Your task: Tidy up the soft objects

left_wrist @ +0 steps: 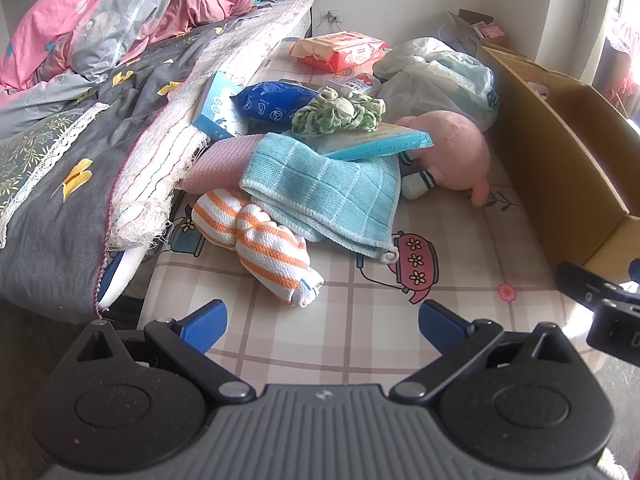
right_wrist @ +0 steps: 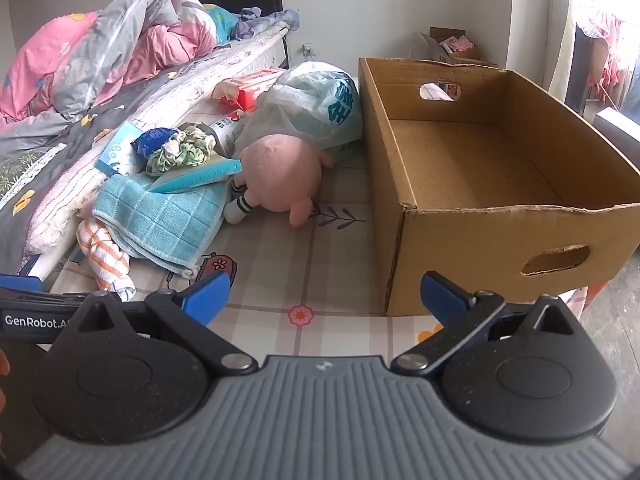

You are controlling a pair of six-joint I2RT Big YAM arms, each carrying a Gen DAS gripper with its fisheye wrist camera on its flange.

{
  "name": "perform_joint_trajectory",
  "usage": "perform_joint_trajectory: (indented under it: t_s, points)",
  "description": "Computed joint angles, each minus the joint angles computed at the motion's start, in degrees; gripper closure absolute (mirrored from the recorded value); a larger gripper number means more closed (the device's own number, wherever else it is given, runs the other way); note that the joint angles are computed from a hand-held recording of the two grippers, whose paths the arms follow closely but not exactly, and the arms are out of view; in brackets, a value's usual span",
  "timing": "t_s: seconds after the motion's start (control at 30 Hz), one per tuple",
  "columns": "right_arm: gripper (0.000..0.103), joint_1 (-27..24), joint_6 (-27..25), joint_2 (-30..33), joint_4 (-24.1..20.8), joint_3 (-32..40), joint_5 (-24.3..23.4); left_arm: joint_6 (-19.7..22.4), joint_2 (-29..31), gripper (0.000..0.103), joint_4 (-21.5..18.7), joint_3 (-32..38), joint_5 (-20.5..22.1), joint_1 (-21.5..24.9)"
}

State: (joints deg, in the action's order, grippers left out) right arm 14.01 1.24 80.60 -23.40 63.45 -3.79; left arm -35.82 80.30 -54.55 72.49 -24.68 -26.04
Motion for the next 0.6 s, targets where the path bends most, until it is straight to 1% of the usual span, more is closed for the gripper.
perform_joint_trajectory:
  t_s: [0.6]
  points:
    - [0.001,-0.1,0.0,0.2,0.2,0.2,0.1,0.6,-0.1,0.001,0.5,0.2,0.1,-0.1]
